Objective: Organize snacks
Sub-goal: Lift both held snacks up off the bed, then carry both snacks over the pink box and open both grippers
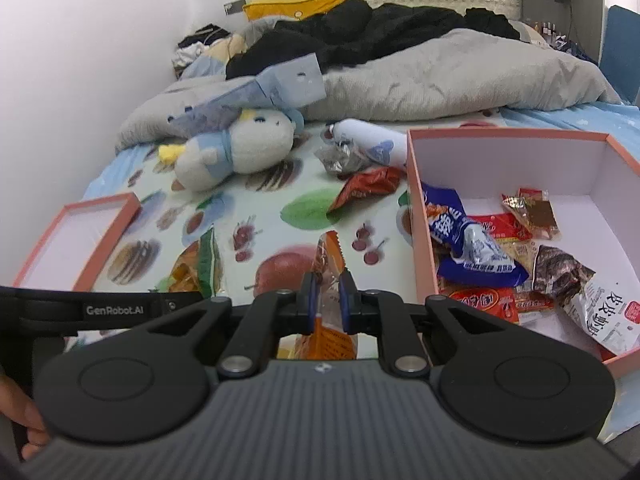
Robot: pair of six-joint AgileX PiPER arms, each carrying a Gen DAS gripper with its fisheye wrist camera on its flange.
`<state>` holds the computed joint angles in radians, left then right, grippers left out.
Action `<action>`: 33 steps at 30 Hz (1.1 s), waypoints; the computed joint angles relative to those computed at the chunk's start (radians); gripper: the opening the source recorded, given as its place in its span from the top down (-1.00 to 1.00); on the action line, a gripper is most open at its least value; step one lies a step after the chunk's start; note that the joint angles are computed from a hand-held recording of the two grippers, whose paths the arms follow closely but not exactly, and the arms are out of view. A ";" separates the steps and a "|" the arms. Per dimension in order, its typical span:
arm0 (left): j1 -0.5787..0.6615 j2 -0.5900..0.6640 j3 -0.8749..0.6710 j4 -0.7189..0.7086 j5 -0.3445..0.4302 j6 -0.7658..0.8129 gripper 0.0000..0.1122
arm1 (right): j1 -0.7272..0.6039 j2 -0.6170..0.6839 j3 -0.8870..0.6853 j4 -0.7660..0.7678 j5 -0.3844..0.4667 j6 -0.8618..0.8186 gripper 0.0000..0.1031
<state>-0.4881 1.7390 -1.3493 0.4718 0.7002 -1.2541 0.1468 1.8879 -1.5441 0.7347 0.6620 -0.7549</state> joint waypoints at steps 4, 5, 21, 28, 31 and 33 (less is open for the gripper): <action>-0.007 -0.006 -0.053 0.002 0.043 0.024 0.15 | -0.006 -0.015 -0.024 0.000 0.006 -0.004 0.71; -0.006 -0.006 -0.066 -0.003 0.049 0.028 0.15 | -0.008 -0.015 -0.034 0.001 0.010 -0.002 0.71; -0.026 0.063 -0.438 -0.034 0.208 0.186 0.15 | -0.080 0.007 -0.257 0.009 0.095 0.047 0.71; -0.044 0.165 -0.694 -0.049 0.293 0.281 0.15 | -0.117 0.040 -0.370 0.002 0.123 0.079 0.71; -0.052 0.240 -0.855 -0.057 0.358 0.336 0.15 | -0.134 0.057 -0.422 -0.002 0.135 0.091 0.71; -0.054 0.299 -0.980 -0.074 0.406 0.374 0.15 | -0.144 0.077 -0.469 -0.013 0.149 0.108 0.71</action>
